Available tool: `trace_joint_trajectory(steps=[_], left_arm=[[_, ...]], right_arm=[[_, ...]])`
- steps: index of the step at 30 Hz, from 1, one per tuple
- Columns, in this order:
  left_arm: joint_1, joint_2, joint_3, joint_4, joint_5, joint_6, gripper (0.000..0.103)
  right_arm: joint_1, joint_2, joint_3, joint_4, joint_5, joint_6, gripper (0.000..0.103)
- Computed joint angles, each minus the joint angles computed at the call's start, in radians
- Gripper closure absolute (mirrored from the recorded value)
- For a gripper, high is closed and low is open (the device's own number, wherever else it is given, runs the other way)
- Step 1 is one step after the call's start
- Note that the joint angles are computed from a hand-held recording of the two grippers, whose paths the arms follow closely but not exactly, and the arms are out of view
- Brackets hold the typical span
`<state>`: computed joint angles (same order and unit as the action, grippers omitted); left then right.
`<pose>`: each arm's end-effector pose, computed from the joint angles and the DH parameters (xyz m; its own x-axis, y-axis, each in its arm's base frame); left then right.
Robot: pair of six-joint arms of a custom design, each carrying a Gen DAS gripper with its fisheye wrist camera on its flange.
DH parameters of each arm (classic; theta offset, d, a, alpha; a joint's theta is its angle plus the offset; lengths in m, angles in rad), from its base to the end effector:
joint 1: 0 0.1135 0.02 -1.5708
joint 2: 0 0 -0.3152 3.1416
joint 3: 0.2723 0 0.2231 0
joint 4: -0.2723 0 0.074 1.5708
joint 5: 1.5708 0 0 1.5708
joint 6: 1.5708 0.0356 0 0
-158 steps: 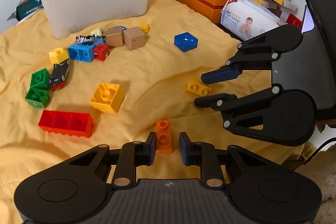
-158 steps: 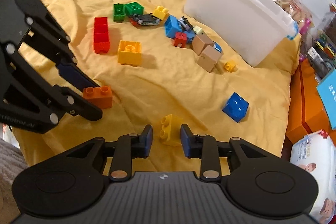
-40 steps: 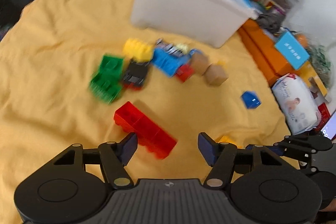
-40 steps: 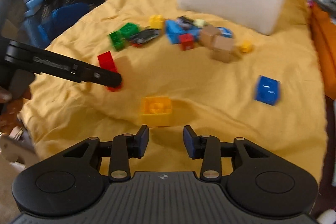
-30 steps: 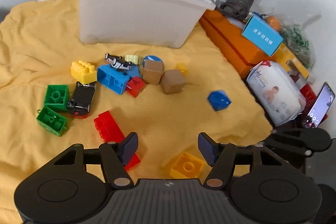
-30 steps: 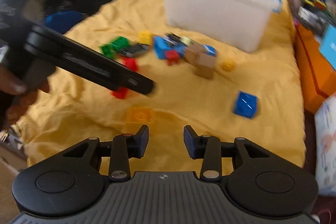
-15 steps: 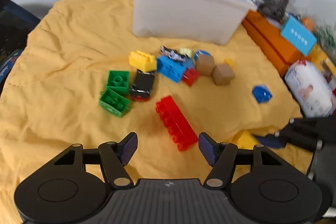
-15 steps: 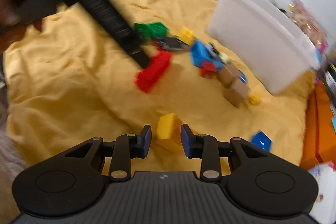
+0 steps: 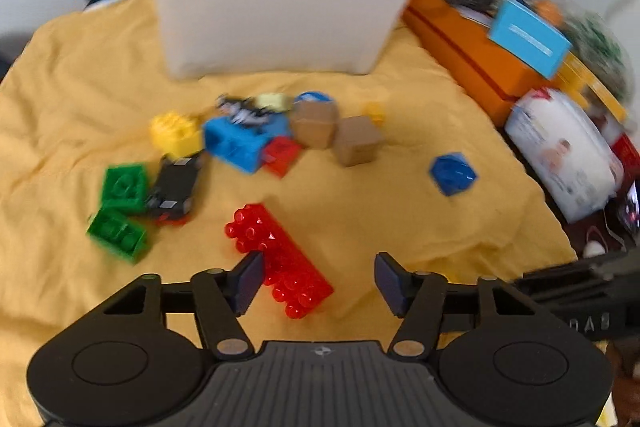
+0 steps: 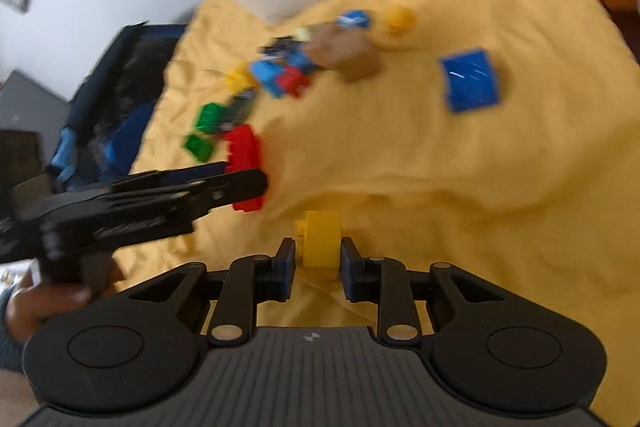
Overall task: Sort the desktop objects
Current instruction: 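Grasp the long red brick with the left tool while the right tool grasps the square yellow brick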
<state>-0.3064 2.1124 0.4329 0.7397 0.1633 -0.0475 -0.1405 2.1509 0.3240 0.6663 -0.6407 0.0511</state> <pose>0.2683 -0.0909 0.0754 -0.7874 0.2000 -0.5831 0.3521 0.9223 -0.1591 0.2379 -0.0122 0.0600 -0.9131 0.1705 -0.3703 -0.0772 0.8195 0.5678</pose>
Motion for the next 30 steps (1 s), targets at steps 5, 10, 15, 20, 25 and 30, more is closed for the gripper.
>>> trace_joint_trajectory(steps=[5,10,15,20,25,30], left_arm=[[-0.035,-0.019,-0.004,0.015,0.015,0.027,0.038],[-0.030,-0.093,-0.065,0.039,-0.030,-0.023,0.038],[-0.022,-0.084,0.005,-0.098,-0.098,-0.135,0.038],[-0.040,0.004,0.097,-0.155,-0.126,-0.246,0.038],[-0.039,0.054,0.119,-0.144,-0.137,-0.236,0.072],[0.053,0.021,0.134,-0.281,0.031,0.005,0.074]], right_arm=[[0.006,-0.063,-0.060,0.091,0.132,-0.017,0.058],[0.018,-0.103,-0.072,0.099,0.169,-0.072,0.057],[0.150,-0.184,-0.102,0.121,0.314,-0.157,0.047],[0.285,-0.159,-0.087,0.148,0.491,-0.194,0.042],[0.349,-0.086,-0.108,0.235,0.545,-0.217,0.045],[0.357,-0.081,-0.145,0.277,0.572,-0.270,0.058]])
